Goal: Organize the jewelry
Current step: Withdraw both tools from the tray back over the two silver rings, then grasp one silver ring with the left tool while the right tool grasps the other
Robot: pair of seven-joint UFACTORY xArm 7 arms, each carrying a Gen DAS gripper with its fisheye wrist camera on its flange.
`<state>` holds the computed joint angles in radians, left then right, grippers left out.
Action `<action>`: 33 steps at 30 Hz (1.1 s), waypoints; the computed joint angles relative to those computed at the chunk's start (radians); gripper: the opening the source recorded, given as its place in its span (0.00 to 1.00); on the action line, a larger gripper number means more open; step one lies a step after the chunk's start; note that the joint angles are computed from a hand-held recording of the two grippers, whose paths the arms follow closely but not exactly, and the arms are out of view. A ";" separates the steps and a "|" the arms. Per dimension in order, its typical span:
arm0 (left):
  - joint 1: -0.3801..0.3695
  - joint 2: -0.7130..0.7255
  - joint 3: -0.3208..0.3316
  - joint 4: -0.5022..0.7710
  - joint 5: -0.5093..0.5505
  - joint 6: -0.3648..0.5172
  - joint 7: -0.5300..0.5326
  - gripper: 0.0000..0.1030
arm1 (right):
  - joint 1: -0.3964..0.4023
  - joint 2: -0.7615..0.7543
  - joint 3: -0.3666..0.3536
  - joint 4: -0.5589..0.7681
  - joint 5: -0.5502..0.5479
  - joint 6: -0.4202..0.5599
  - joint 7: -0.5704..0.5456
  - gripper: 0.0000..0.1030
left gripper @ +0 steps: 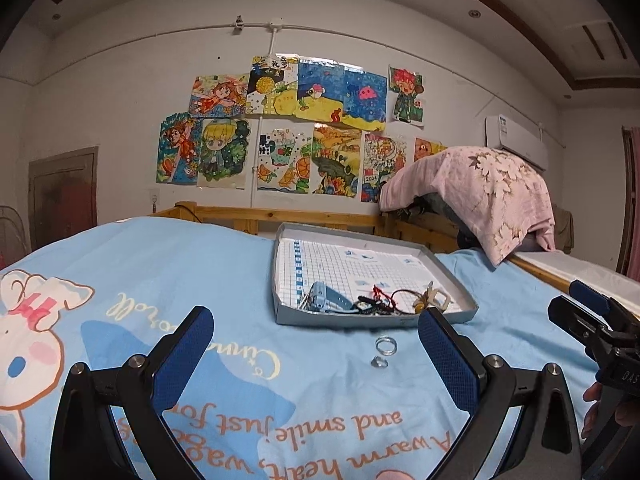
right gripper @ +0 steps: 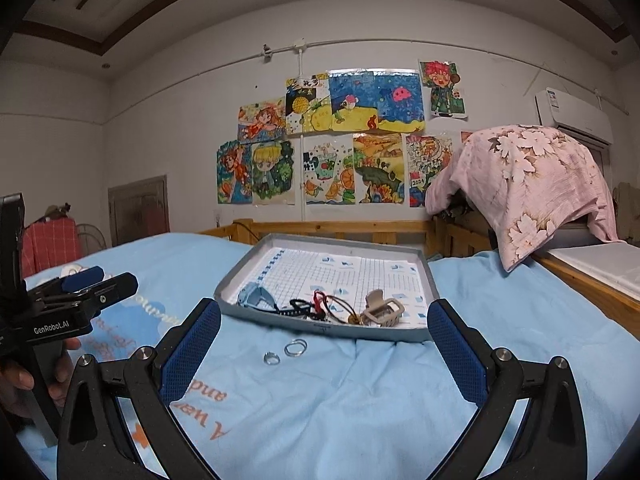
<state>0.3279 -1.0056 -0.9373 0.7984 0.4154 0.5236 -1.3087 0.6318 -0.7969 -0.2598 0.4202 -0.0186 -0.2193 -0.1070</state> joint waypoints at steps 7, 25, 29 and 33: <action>-0.024 0.028 -0.001 -0.021 -0.008 -0.011 -0.013 1.00 | 0.029 0.017 -0.038 0.002 0.010 0.029 -0.005 0.99; 0.045 0.254 0.011 0.102 0.095 0.009 -0.034 1.00 | 0.240 0.178 -0.211 0.186 0.036 0.019 -0.081 0.99; 0.100 0.323 -0.020 0.151 0.143 0.022 -0.039 1.00 | 0.344 0.239 -0.297 0.267 0.032 0.068 -0.121 0.99; 0.112 0.403 -0.026 0.170 0.190 0.016 -0.054 1.00 | 0.529 0.269 -0.453 0.346 0.087 0.125 -0.201 0.99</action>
